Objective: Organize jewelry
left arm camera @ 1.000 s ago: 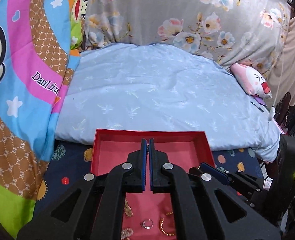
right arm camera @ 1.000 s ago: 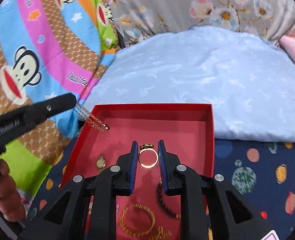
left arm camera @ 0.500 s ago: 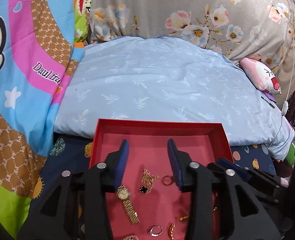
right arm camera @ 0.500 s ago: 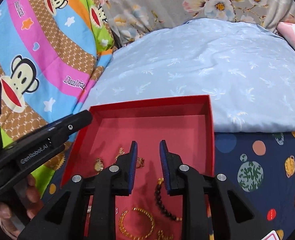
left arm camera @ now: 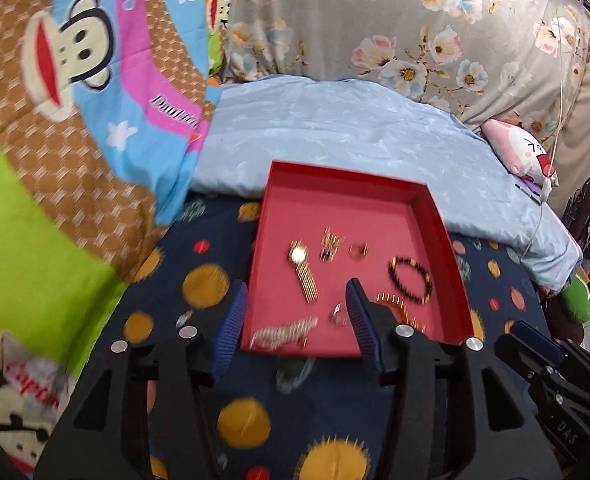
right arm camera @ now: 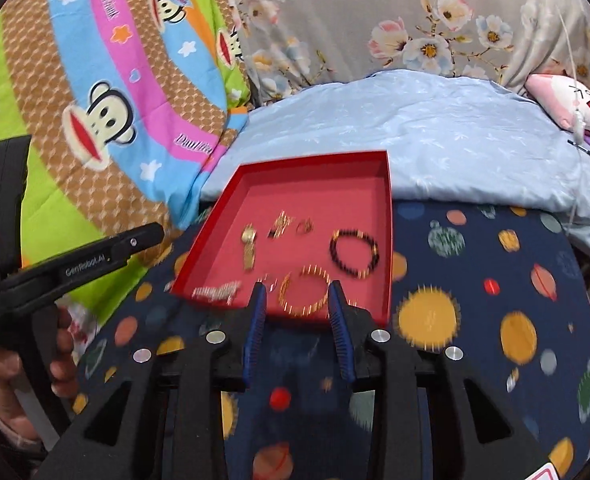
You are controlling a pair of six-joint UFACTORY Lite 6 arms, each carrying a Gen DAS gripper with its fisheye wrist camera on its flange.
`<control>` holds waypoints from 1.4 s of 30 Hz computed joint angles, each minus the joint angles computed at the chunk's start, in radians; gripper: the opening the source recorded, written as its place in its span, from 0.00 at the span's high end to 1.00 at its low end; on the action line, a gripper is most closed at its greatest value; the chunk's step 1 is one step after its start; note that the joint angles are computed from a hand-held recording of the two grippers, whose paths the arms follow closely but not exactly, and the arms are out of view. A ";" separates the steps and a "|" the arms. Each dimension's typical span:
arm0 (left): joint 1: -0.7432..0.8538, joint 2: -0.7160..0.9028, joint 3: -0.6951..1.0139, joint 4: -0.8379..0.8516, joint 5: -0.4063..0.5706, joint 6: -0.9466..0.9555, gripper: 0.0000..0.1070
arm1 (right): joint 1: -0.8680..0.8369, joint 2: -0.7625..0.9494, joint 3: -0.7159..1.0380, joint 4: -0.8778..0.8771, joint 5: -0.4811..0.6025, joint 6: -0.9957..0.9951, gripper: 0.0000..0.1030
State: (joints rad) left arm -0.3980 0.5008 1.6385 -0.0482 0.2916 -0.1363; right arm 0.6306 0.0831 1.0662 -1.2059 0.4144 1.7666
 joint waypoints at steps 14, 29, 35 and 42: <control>-0.017 -0.476 -0.790 0.279 -0.151 -0.310 0.43 | 0.402 -0.041 -0.271 -0.010 0.087 0.384 0.67; 0.068 -0.559 -0.990 0.430 -0.197 -0.404 0.43 | 0.289 0.315 0.096 -0.016 -0.046 0.203 0.68; 0.091 -0.534 -0.979 0.281 -0.212 -0.248 0.43 | 0.250 0.411 0.194 0.086 -0.086 0.051 0.78; 0.098 -0.514 -0.967 0.134 -0.216 -0.095 0.43 | 0.243 0.456 0.228 0.140 -0.110 -0.020 0.95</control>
